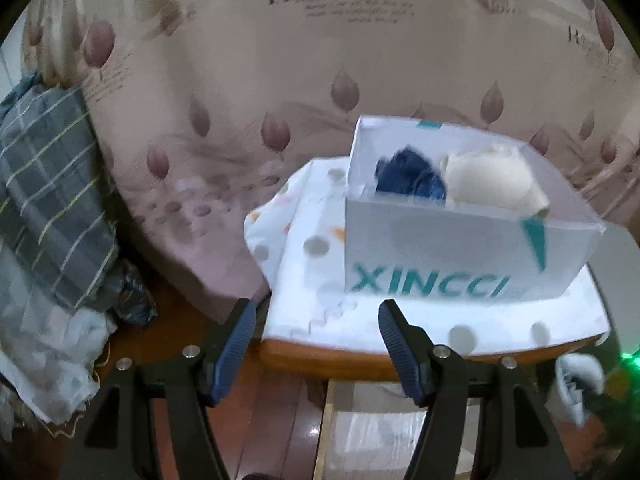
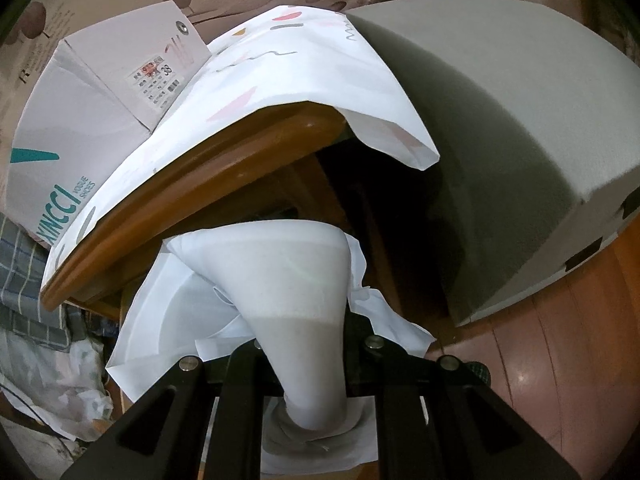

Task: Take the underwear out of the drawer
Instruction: 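Withdraw the left tool while the right tool carries the white cloth toward the box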

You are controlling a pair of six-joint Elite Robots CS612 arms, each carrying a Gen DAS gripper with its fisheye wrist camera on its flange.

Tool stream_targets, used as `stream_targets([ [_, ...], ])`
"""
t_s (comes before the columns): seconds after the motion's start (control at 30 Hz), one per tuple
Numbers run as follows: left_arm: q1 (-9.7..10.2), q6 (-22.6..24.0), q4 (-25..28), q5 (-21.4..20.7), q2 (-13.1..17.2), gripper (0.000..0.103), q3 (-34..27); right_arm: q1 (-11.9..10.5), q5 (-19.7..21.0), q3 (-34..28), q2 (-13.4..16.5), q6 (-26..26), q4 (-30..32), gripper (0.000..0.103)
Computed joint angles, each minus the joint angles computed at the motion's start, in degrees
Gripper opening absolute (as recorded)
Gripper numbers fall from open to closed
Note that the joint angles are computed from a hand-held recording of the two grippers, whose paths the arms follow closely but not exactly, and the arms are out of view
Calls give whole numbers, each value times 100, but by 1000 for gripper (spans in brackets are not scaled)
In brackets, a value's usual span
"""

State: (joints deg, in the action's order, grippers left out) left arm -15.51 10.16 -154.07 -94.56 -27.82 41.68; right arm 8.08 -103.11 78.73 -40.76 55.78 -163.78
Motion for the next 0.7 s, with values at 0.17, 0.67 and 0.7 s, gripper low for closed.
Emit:
stream_targets([
  [0.17,-24,-262,-5,333,118,66,183,11,-122,113,-29,-68,-342,12],
  [0.67,160,-1418,244,221,462,66,-86,67,-330,113,3,-309,-651,12],
  [0.7,156,-1340,159,243,421,66,-6,68,-323,98,-4,-317,-584,12],
])
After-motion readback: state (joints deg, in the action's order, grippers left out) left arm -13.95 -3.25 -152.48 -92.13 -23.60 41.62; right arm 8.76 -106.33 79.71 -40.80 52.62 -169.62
